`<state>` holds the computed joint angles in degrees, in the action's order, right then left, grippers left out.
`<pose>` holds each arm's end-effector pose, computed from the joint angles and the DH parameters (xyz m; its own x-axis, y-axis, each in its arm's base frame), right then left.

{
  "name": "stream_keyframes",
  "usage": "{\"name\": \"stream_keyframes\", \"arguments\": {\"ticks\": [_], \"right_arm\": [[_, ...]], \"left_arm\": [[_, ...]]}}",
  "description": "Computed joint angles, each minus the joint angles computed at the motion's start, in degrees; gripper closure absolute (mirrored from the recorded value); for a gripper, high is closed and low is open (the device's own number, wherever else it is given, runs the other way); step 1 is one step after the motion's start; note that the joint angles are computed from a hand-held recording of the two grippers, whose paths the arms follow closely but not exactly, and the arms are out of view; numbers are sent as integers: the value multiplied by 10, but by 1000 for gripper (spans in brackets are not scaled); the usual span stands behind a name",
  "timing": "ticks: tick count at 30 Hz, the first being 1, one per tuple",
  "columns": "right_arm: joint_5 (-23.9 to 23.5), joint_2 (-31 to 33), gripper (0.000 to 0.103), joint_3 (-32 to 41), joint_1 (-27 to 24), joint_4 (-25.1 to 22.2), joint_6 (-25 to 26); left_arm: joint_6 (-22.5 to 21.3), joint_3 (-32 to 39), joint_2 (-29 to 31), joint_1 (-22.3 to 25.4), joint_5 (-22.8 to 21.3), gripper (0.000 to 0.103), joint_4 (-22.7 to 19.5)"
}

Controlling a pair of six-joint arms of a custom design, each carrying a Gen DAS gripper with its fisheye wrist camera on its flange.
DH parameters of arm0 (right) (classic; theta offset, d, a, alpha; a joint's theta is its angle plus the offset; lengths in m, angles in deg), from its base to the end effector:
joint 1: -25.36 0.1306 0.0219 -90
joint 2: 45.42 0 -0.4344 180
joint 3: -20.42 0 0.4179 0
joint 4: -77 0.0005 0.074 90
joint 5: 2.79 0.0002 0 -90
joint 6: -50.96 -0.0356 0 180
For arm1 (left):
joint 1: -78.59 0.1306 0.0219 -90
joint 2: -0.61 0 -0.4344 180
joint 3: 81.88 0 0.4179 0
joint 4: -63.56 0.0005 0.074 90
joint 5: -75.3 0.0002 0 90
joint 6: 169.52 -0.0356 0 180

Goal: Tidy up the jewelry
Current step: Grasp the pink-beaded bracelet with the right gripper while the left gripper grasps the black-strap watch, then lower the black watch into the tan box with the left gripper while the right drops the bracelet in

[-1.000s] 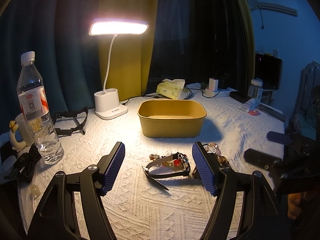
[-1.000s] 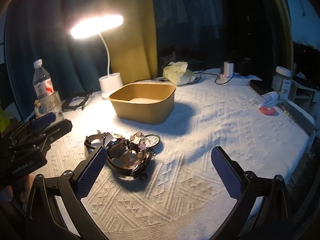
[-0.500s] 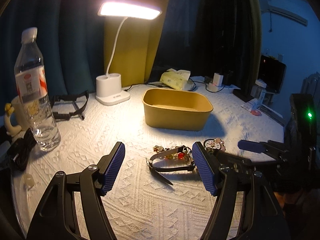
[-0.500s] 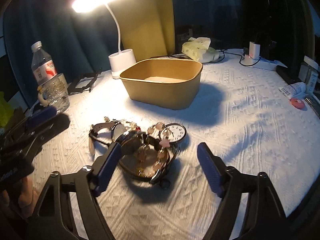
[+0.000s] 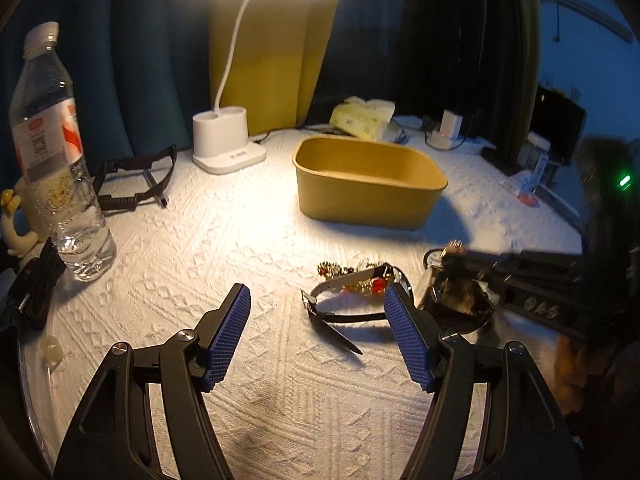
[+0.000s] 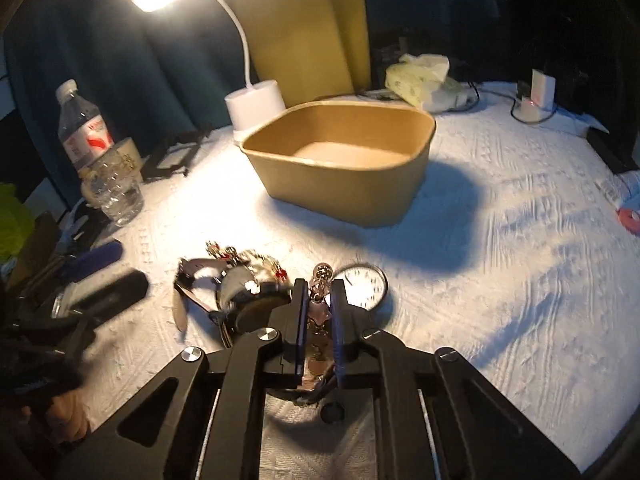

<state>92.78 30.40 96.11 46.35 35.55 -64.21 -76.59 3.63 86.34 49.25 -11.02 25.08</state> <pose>0.3890 0.1450 0.4780 -0.6836 0.1911 -0.7044 0.0022 0.9656 0.2598 0.4282 -0.2439 0.4936 -0.5716 0.2628 -0.7774 0.5041 0.8599 -0.0800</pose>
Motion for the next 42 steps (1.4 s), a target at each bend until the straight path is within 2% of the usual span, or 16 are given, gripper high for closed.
{"name": "stream_keyframes", "arguments": {"ticks": [7,10,13,18,21,25,29,35,42], "right_arm": [[-12,-27,93,-5,-19,36,16],[-17,-40,93,-9,-32,47,16],[-24,-51,93,-16,-47,54,15],[-43,-64,93,-27,-73,63,10],[-52,-68,93,-30,-82,67,15],[-64,-69,93,-28,-88,72,25],[-74,-65,93,-22,-95,78,32],[-85,-52,93,-8,-102,86,47],[-93,-31,93,21,-111,91,67]], "left_arm": [[-3,32,28,-17,11,30,-36],[-10,52,45,-28,15,41,-56],[-12,68,60,-39,0,55,-79],[-1,88,79,-44,11,77,-106],[-2,102,90,-48,10,85,-121],[3,112,97,-49,13,89,-133],[14,109,87,-46,22,92,-120],[5,106,63,-50,-4,92,-77],[-14,130,69,-46,-18,92,-50]]}}
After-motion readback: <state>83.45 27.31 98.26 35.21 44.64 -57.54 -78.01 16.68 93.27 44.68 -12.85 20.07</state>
